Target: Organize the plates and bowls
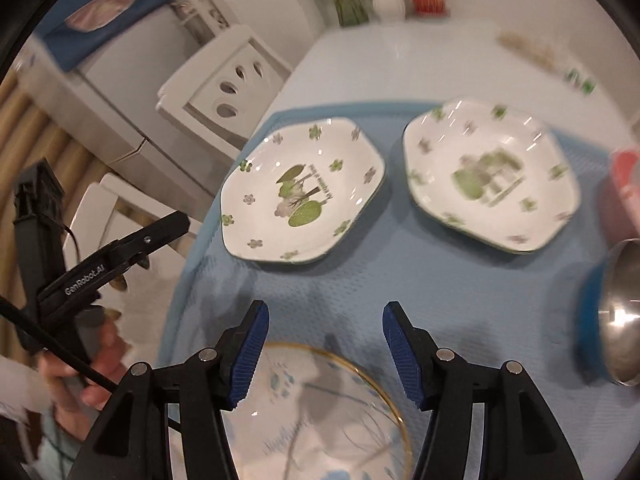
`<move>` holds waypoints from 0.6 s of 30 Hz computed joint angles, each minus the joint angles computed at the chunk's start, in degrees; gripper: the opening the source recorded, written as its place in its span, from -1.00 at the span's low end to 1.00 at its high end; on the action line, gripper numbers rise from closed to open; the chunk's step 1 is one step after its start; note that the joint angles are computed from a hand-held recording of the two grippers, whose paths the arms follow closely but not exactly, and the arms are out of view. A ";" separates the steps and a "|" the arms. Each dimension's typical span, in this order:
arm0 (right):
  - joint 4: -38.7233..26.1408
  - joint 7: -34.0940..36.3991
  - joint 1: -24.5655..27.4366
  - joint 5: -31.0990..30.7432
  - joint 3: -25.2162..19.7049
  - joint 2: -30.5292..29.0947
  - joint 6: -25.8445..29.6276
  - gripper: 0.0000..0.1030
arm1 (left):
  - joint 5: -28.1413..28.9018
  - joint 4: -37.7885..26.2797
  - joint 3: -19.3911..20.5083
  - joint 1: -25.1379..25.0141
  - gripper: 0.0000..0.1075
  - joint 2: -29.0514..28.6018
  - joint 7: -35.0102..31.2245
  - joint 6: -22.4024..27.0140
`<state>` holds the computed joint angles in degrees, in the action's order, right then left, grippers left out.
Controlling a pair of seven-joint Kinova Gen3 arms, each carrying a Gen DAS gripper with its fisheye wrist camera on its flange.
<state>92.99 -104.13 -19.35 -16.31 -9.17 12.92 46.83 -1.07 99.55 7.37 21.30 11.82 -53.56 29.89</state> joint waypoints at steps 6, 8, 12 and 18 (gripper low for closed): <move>-4.44 1.41 3.00 -5.04 -0.49 7.87 0.88 0.11 | 8.38 -1.56 1.90 -5.68 0.36 4.55 -7.43 -0.85; -6.19 0.96 3.00 -5.08 -0.40 9.85 1.37 0.11 | 10.66 -2.42 2.96 -7.45 0.24 6.07 -10.93 -1.24; -8.81 -0.01 2.31 -3.95 -0.11 12.63 1.22 0.11 | 11.88 -5.30 2.57 -7.95 0.09 9.01 -14.16 -0.24; -10.93 -1.91 0.91 -1.01 0.47 14.73 -0.12 0.11 | 12.71 -9.28 2.40 -8.62 0.02 12.71 -17.98 0.91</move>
